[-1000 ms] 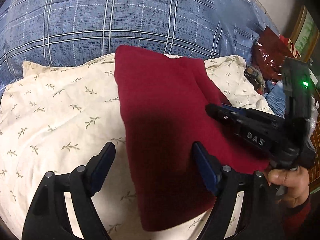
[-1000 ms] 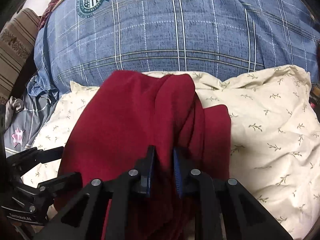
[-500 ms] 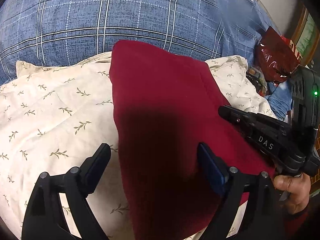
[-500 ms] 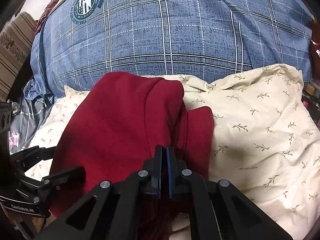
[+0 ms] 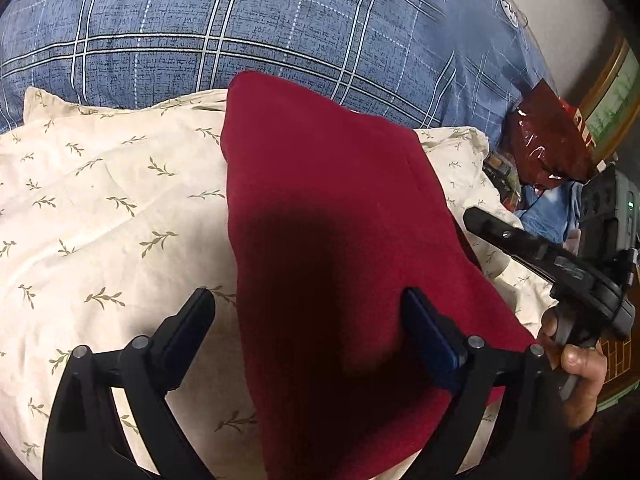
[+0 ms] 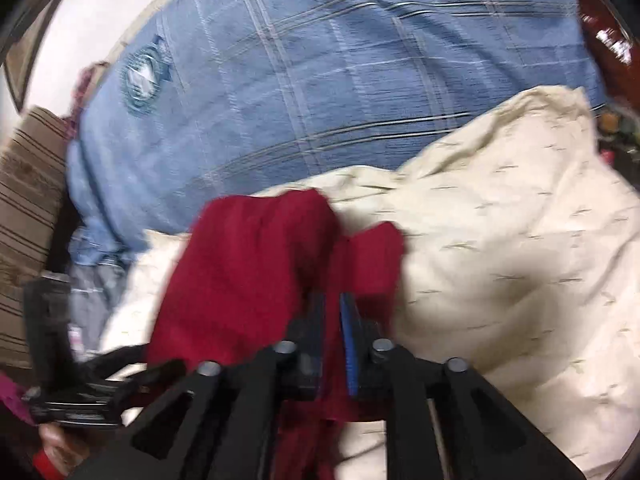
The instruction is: Fold small clothes
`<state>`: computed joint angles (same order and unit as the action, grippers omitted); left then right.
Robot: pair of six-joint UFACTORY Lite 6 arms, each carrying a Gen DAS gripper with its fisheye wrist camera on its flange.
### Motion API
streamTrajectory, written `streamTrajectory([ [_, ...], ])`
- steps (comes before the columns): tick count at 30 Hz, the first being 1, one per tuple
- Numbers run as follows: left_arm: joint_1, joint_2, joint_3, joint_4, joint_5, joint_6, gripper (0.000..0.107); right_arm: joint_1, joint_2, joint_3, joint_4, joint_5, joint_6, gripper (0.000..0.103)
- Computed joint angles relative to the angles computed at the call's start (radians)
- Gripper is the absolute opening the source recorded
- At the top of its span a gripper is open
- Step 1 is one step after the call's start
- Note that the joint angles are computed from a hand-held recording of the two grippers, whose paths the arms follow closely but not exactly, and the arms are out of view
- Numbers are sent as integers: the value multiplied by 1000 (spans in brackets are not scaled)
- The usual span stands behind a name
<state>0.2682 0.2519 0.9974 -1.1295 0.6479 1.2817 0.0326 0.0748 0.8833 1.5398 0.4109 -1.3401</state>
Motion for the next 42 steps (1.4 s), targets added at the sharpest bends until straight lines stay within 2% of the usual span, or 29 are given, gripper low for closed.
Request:
streamTrajectory([
  [1,2,6,7,3,8,-6,95,21,-6,-8,54,-11,-50,59],
  [2,4,11,15,5,16,-10,95,49,2,-3,74,-41,-72,71],
  [5,22,29,39,5,53,-5,95,116,46,35,-20,-179,21,71],
  [6,37,40,53,-6,73,5,95,110,44,32,5,-197,-2,72],
  [7,47,54,65,-15,85,10,95,94,45,28,72,-210,-65,78],
  [8,56,73,83,-20,98,9,95,73,52,24,153,-208,-134,87],
  [10,64,144,146,-17,136,-12,98,21,93,33,189,-130,-156,93],
  [13,56,244,221,-17,183,-50,102,-42,233,110,83,18,-13,93],
  [14,51,267,236,-18,195,-60,103,-47,268,127,90,60,-21,93],
  [16,39,294,248,-36,204,-45,103,-21,291,137,126,76,-87,91],
  [18,22,284,243,-30,193,-30,100,39,283,135,146,23,-139,80],
  [19,14,280,245,-15,193,-34,94,65,269,127,175,-17,-167,69],
  [20,11,279,249,-4,207,-35,79,74,244,108,214,-35,-196,57],
  [22,6,248,236,15,199,-55,73,62,211,93,191,-11,-157,42],
  [23,9,226,223,21,203,-54,68,50,183,78,167,18,-129,39],
  [26,49,144,175,58,254,-67,61,55,71,12,132,61,-81,37],
  [30,161,-18,86,133,332,-69,61,116,-51,-53,56,104,26,37],
  [33,296,-82,55,188,408,-43,61,181,-71,-75,104,123,13,40],
  [35,338,-80,43,212,385,-41,63,263,-36,-81,223,40,-54,53],
  [38,330,-61,-1,285,223,-73,64,358,-9,-81,206,-146,37,54],
  [39,339,-57,-19,283,188,-57,67,369,-54,-118,231,-167,20,54],
  [42,418,-70,-39,221,230,24,72,406,-225,-229,281,-145,-26,54],
])
